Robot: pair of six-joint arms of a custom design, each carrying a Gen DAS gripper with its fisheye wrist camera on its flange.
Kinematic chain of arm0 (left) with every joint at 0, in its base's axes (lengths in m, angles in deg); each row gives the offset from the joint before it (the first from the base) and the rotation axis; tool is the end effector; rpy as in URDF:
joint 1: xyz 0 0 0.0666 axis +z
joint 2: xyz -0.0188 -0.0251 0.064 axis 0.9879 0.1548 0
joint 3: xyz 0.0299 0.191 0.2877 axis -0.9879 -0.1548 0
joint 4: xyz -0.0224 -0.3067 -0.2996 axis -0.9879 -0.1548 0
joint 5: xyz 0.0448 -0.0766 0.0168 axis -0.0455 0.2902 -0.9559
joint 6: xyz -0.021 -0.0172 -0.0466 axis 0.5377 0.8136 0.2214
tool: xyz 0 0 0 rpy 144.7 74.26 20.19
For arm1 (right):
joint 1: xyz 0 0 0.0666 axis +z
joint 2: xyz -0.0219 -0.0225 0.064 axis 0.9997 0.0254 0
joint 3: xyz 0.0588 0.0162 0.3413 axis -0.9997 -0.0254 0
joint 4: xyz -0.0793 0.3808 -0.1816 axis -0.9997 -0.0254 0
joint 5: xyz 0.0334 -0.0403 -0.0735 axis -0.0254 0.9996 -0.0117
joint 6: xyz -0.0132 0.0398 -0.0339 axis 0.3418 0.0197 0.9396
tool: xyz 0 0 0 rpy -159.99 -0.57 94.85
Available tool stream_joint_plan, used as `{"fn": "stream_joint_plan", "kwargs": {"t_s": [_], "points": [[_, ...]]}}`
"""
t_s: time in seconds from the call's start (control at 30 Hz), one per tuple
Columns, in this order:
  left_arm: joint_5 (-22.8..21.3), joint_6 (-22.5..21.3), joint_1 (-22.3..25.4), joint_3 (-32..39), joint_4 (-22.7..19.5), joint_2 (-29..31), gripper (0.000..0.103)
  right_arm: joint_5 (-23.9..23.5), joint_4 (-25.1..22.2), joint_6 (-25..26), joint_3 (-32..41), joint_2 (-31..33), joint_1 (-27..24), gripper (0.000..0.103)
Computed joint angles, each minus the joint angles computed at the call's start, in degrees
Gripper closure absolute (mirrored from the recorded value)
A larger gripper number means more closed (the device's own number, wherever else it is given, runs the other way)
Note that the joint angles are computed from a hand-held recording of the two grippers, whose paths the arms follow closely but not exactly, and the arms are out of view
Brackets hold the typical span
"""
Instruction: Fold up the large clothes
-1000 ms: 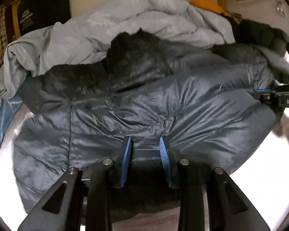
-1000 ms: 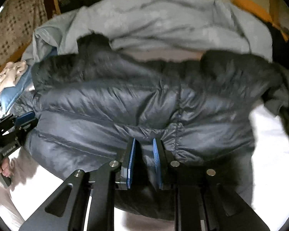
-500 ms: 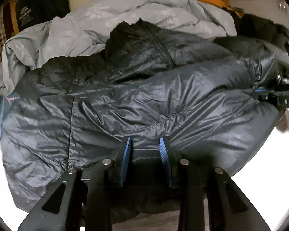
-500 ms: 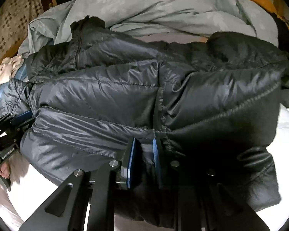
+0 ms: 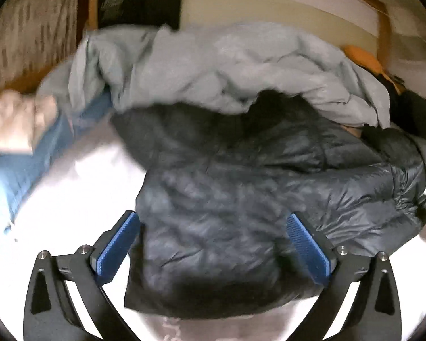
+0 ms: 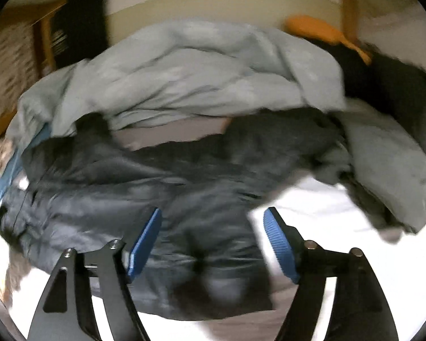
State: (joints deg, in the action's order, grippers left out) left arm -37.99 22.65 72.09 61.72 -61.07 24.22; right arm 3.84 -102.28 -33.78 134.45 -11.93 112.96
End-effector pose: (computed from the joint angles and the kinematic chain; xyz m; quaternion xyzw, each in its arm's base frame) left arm 0.4688 -0.0768 0.3416 0.0669 0.9060 -0.0644 0.4130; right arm 0.3987 0.1646 0.3250 0.1240 0.8996 0.0011 0.4187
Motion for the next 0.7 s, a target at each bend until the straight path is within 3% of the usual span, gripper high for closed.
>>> {"fn": "stream_joint_plan", "kwargs": {"t_s": [0.13,0.27,0.43,0.47,0.5,0.53,0.57,0.6,0.63,0.7], "points": [[1.76,1.67,3.05,-0.61,-1.55,1.08,0.0,-7.96,-0.42,-4.24,-3.52,-2.28,-4.99,0.023],[4.93,2.87,4.88,-0.15,-5.32,2.61,0.0,-19.13,-0.6,-2.75,-5.01,-0.84,-7.34,0.023],[13.49,6.5,6.84,1.3,-12.62,5.91,0.0,-19.66,-0.33,-0.42,-5.81,1.97,-6.25,0.025],[13.63,6.53,6.9,0.79,-11.78,5.44,0.005,-19.11,-0.02,0.1,-5.97,1.89,-5.93,0.034],[14.54,6.54,6.93,0.2,-10.71,4.93,0.013,-20.0,0.54,0.97,-6.16,1.69,-5.87,0.051],[16.1,6.31,6.94,-0.11,-10.24,4.6,0.048,-21.96,1.42,1.24,-6.45,1.44,-6.0,0.06],[18.65,5.54,7.0,-0.04,-10.45,4.57,0.085,-23.57,2.16,1.11,-6.77,1.19,-6.14,0.078],[21.92,4.76,7.15,0.32,-11.25,4.59,0.09,-24.48,2.98,0.66,-7.14,0.68,-5.9,0.085],[21.12,5.13,6.75,-0.2,-10.92,3.3,0.093,-23.32,3.39,0.36,-7.24,0.25,-5.22,0.091],[18.53,3.95,6.0,-2.14,-9.04,-0.77,0.094,-17.03,2.93,-0.01,-7.58,-2.19,-2.34,0.094]]}}
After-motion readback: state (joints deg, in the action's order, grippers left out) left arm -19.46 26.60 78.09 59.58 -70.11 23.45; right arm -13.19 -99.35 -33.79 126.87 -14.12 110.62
